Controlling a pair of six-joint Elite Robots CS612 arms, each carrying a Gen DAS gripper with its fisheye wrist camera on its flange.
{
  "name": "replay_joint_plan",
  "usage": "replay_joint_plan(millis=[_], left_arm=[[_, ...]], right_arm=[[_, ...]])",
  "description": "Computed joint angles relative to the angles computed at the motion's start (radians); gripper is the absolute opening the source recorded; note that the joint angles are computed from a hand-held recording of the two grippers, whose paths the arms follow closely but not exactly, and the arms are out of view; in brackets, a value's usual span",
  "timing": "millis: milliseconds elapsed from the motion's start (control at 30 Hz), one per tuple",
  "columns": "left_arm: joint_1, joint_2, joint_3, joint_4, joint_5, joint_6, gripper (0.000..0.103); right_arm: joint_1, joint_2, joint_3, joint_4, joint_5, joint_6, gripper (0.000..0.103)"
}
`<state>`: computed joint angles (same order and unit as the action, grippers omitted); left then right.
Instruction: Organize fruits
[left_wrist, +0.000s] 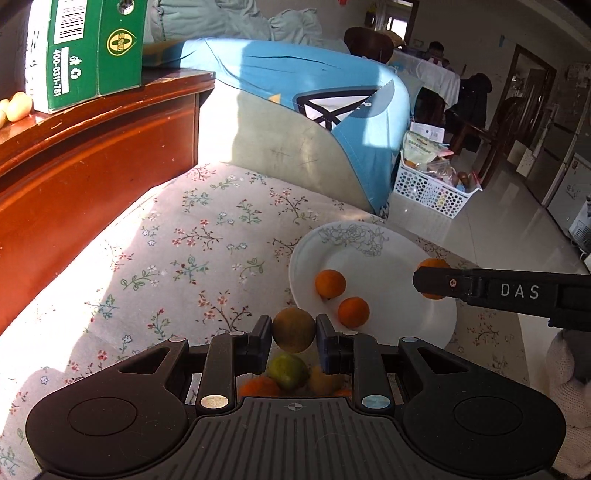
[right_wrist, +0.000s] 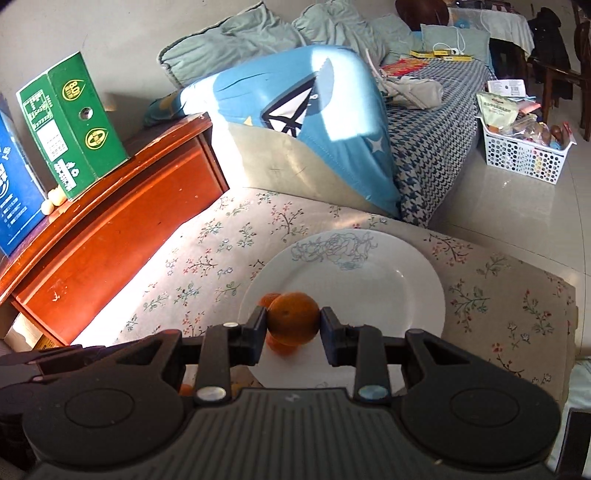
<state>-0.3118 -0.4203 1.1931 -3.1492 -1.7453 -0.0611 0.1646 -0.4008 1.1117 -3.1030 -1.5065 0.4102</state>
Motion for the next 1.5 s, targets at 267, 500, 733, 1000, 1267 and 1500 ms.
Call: replay_joint_plan(millis=[267, 500, 733, 1000, 1267, 1500], left_arm=[[-0.027, 0.027, -0.039, 0.055, -0.037, 0.032, 0.023], [-0.045, 0.058, -0.088, 0.112, -0.045, 0.039, 0.023], [-0.052, 0.078, -0.123, 0.130, -0.054, 0.035, 0.025], [-0.056, 0.051, -0.102, 0.116, 0.003, 0.042, 0.073], [-0.053, 0.007, -0.059, 0.176, 0.083, 0.112, 0.077], [-0.031, -0.024, -0.026, 0.192, 0.114, 0.126, 0.077]], right_arm=[[-0.021, -0.004, 0.013, 0.075, 0.010, 0.145, 0.031], [-0.034, 0.002, 0.012, 0.116, 0.045, 0.262, 0.031], [-0.039, 0.006, 0.010, 0.115, 0.042, 0.311, 0.034], [-0.040, 0.000, 0.022, 0.068, 0.036, 0.329, 0.039], [-0.037, -0.009, 0.033, 0.048, 0.037, 0.292, 0.047], [-0.033, -0.013, 0.043, 0.040, 0.058, 0.234, 0.052]])
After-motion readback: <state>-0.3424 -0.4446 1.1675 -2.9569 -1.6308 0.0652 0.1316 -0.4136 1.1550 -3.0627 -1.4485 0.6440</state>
